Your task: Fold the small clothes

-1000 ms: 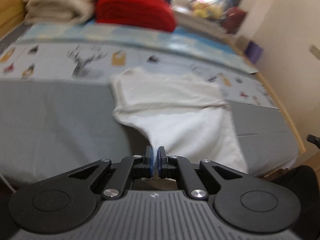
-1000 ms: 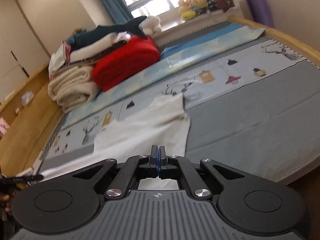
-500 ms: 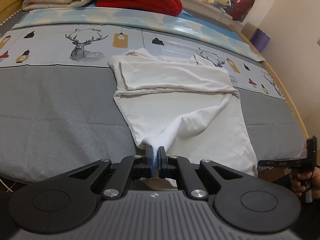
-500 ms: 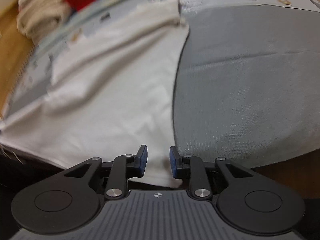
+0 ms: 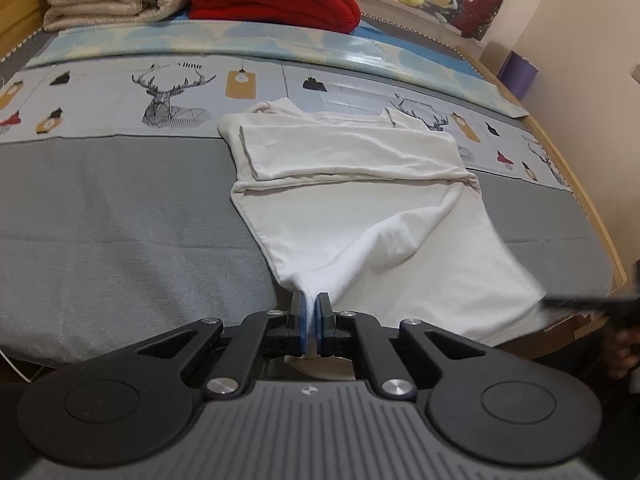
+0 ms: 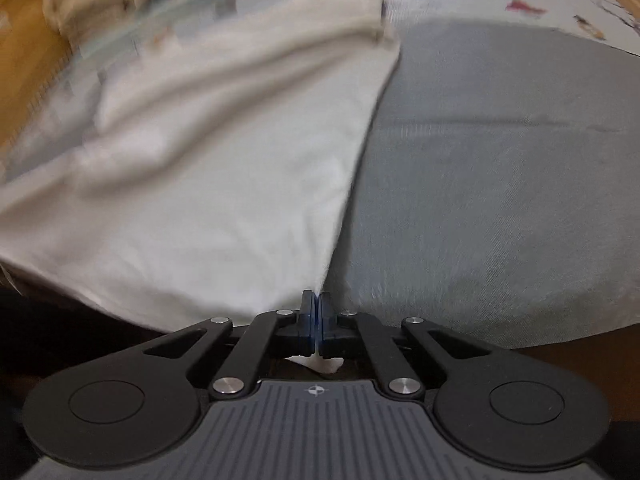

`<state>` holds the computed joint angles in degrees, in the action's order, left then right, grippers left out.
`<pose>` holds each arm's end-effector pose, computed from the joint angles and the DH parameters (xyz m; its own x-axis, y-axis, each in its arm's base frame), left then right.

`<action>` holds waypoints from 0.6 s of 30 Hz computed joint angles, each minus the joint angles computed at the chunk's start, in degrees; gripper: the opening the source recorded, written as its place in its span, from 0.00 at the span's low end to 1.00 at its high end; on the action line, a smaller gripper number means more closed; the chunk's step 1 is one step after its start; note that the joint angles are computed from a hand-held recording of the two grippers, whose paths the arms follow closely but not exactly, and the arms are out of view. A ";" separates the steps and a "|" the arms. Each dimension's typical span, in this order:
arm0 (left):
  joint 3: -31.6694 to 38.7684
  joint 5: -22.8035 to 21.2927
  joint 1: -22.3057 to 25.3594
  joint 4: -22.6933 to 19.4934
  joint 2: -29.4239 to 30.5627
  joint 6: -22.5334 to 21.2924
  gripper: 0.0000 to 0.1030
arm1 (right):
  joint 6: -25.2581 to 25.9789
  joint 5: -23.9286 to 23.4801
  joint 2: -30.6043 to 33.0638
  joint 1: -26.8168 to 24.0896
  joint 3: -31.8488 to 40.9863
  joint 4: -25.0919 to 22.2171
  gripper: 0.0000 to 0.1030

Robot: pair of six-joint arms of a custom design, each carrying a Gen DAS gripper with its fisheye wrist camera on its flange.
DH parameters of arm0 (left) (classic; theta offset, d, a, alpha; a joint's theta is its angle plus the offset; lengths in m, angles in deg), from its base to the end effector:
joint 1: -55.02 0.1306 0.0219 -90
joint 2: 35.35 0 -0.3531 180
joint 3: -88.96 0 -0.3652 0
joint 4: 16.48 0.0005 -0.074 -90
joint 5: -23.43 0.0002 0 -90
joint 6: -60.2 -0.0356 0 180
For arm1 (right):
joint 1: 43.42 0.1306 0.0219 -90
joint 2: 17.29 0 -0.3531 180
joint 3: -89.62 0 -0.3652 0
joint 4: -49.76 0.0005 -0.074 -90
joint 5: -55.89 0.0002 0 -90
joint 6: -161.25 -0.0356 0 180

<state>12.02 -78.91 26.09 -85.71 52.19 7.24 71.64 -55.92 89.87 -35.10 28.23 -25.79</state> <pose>0.3735 -0.1983 0.4933 -0.7811 -0.2406 -0.5762 -0.1361 0.9662 -0.2190 0.5232 0.0894 0.4441 -0.8881 -0.1363 -0.4391 -0.3010 0.8943 0.3312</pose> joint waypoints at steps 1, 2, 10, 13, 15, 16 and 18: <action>-0.47 -0.18 -0.41 0.03 -0.78 0.12 0.04 | -1.08 -1.73 -1.52 -0.95 -0.04 0.71 0.00; -1.15 -0.10 -0.77 0.25 -1.77 0.42 0.04 | -1.62 -3.20 -2.97 -2.10 0.28 0.85 0.00; -4.75 -1.25 -3.48 -1.65 -9.18 5.05 0.04 | -1.00 -15.34 -10.68 -12.86 5.59 -3.87 0.00; -4.29 0.21 -1.68 -1.19 -9.09 5.24 0.04 | -2.95 -17.49 -9.74 -14.29 7.89 -3.92 0.00; -1.80 0.60 0.07 -1.72 -6.57 3.26 0.04 | -4.13 -17.31 -7.44 -13.90 10.03 -3.78 0.00; -0.09 0.91 1.07 -1.65 -4.80 1.93 0.04 | -4.30 -16.07 -5.61 -13.07 11.76 -3.98 0.00; 3.68 3.47 4.23 -0.66 -0.52 -0.71 0.04 | -5.80 -14.25 -1.17 -10.60 16.20 -3.87 0.00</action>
<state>15.69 -75.44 30.32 -86.36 51.67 6.53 65.84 -70.18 88.69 -45.69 44.44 -29.66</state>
